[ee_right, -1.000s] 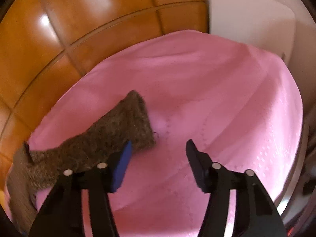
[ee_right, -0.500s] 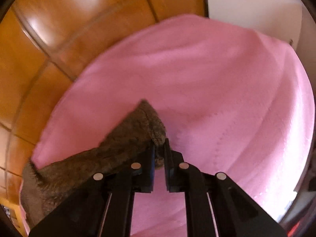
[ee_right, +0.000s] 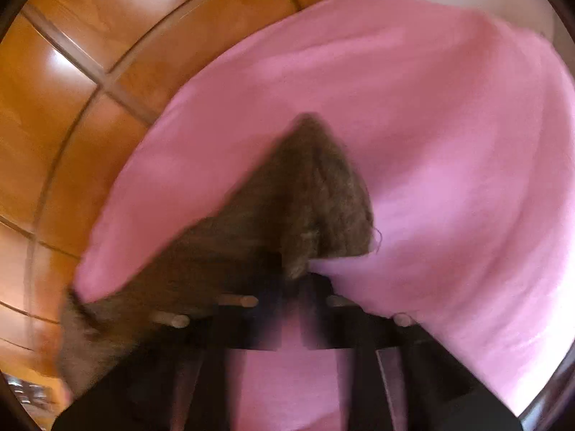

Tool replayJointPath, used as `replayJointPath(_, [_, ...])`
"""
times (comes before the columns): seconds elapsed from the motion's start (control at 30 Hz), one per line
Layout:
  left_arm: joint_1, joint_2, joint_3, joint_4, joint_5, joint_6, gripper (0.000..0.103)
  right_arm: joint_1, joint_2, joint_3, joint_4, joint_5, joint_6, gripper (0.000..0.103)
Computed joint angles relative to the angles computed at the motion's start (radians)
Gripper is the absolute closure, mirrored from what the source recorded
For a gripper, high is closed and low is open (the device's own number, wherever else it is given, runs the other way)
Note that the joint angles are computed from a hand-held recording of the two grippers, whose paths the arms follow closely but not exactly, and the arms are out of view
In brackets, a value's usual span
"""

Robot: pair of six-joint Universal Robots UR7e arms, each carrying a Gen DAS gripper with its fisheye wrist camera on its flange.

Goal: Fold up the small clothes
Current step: 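Grasp the sleeve cuff with the right gripper while the left gripper grasps the body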

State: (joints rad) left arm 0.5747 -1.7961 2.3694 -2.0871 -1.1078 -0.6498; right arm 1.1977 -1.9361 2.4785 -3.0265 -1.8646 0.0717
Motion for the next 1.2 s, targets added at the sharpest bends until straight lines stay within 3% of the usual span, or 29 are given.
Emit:
replayJointPath(0.07, [0.007, -0.021, 0.003, -0.008, 0.005, -0.003, 0.042, 0.096, -0.002, -0.01, -0.008, -0.022, 0.013, 0.097])
replayJointPath(0.2, [0.037, -0.063, -0.002, -0.015, 0.01, 0.015, 0.042, 0.399, 0.072, -0.069, -0.048, -0.118, 0.024, 0.097])
replayJointPath(0.33, [0.077, -0.095, -0.012, -0.047, 0.004, 0.045, 0.042, 0.662, 0.244, -0.164, -0.083, -0.162, 0.028, 0.097])
replayJointPath(0.5, [0.128, -0.128, -0.026, -0.078, -0.024, 0.076, 0.042, 0.838, 0.514, -0.293, -0.082, -0.137, 0.026, 0.097])
replayJointPath(0.7, [0.18, -0.146, -0.037, -0.097, -0.045, 0.115, 0.042, 0.897, 0.796, -0.446, 0.034, -0.009, 0.039, 0.097])
replayJointPath(0.77, [0.2, -0.142, -0.038, -0.121, -0.053, 0.125, 0.042, 0.905, 0.847, -0.47, 0.058, 0.026, 0.022, 0.088])
replayJointPath(0.8, [0.208, -0.142, -0.04, -0.127, -0.058, 0.127, 0.042, 0.903, 0.865, -0.479, 0.053, 0.036, 0.017, 0.073])
replayJointPath(0.83, [0.222, -0.14, -0.043, -0.136, -0.067, 0.132, 0.042, 0.9, 0.862, -0.47, 0.037, 0.05, 0.02, 0.058])
replayJointPath(0.87, [0.235, -0.137, -0.047, -0.148, -0.077, 0.138, 0.042, 0.894, 0.852, -0.455, 0.011, 0.065, 0.024, 0.056])
replayJointPath(1.03, [0.267, -0.104, -0.066, -0.2, -0.091, 0.177, 0.042, 0.871, 0.758, -0.362, -0.054, 0.01, 0.044, 0.056])
replayJointPath(1.2, [0.301, -0.017, -0.102, -0.296, -0.085, 0.221, 0.042, 0.833, 0.628, -0.208, -0.075, -0.137, 0.088, 0.057])
